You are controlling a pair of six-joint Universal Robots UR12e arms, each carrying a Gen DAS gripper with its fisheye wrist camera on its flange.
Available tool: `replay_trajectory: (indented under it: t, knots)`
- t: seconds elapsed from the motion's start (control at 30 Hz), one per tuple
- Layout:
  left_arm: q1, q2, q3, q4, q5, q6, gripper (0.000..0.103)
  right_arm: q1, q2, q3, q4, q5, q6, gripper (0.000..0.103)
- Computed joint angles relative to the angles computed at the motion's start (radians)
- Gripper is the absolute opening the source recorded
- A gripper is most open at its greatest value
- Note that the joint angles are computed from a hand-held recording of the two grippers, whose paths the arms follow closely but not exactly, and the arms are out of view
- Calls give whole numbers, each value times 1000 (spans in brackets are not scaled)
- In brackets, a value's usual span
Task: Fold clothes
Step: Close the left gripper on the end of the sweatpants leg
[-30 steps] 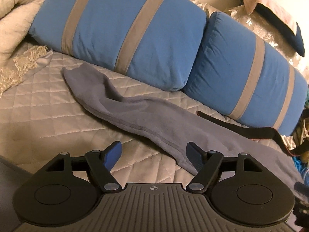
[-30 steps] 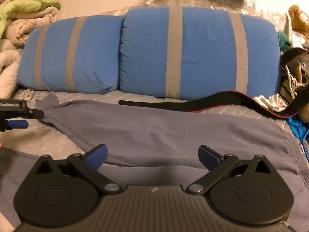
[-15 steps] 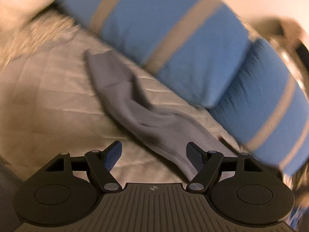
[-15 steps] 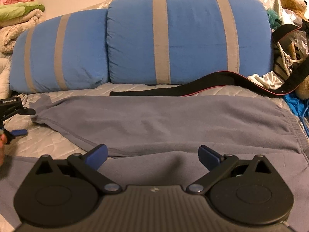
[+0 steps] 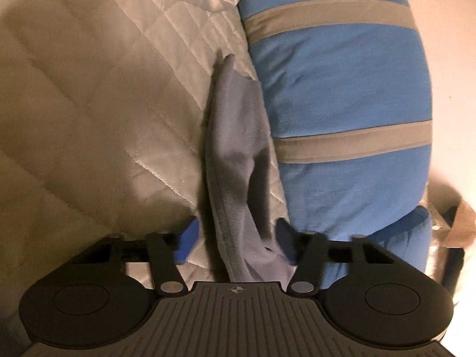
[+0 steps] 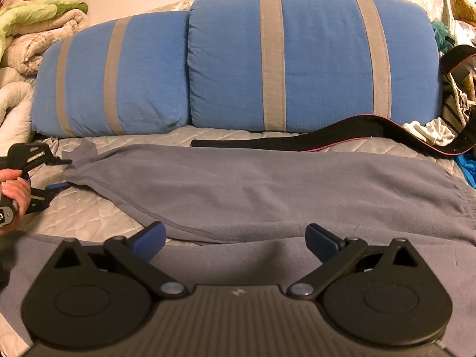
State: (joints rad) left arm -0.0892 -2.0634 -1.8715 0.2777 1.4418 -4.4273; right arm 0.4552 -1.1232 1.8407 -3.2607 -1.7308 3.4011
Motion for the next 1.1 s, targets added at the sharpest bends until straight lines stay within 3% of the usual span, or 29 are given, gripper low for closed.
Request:
replay_trajectory:
  t: [0.03,0.07,0.1,0.17,0.23,0.4,0.5,0.67,0.73,0.87,0.97,1.1]
  knots:
    - [4,-7,4,5,-9,-14,39,-1,1,0,-1,2,1,103]
    - [9,-12,4,10,-26,-43,28,-1,2,-1,0,0,3,103]
    - [14,-16,5,17,-44,-73,6,0,4,-3,2,-5,5,103]
    - [9,-11,3,-25,-31,-128,5,-1,7,-7,5,-13,11,103]
    - [-6,6,-1,-47,4,-137,5,-1,7,-7,5,-16,19,103]
    - [-58,60,-10,-76,54,-55,5,-3,3,-1,1,-24,33,103]
    - [-96,91,-19,-134,97,-27,5,-3,1,3,-4,-33,38,103]
    - [-129,121,-48,-234,51,37,5,-6,-6,11,-1,-28,44,103]
    - [-123,130,-55,-271,-4,41,11,-7,-10,15,-7,-25,40,103]
    - [-99,156,-81,-267,-99,60,38,-9,-17,23,-15,-11,33,103]
    - [-91,196,-102,-225,-28,131,46,-11,-21,29,-20,5,27,103]
    - [-82,213,-71,-253,162,343,48,-12,-23,30,-15,11,28,103]
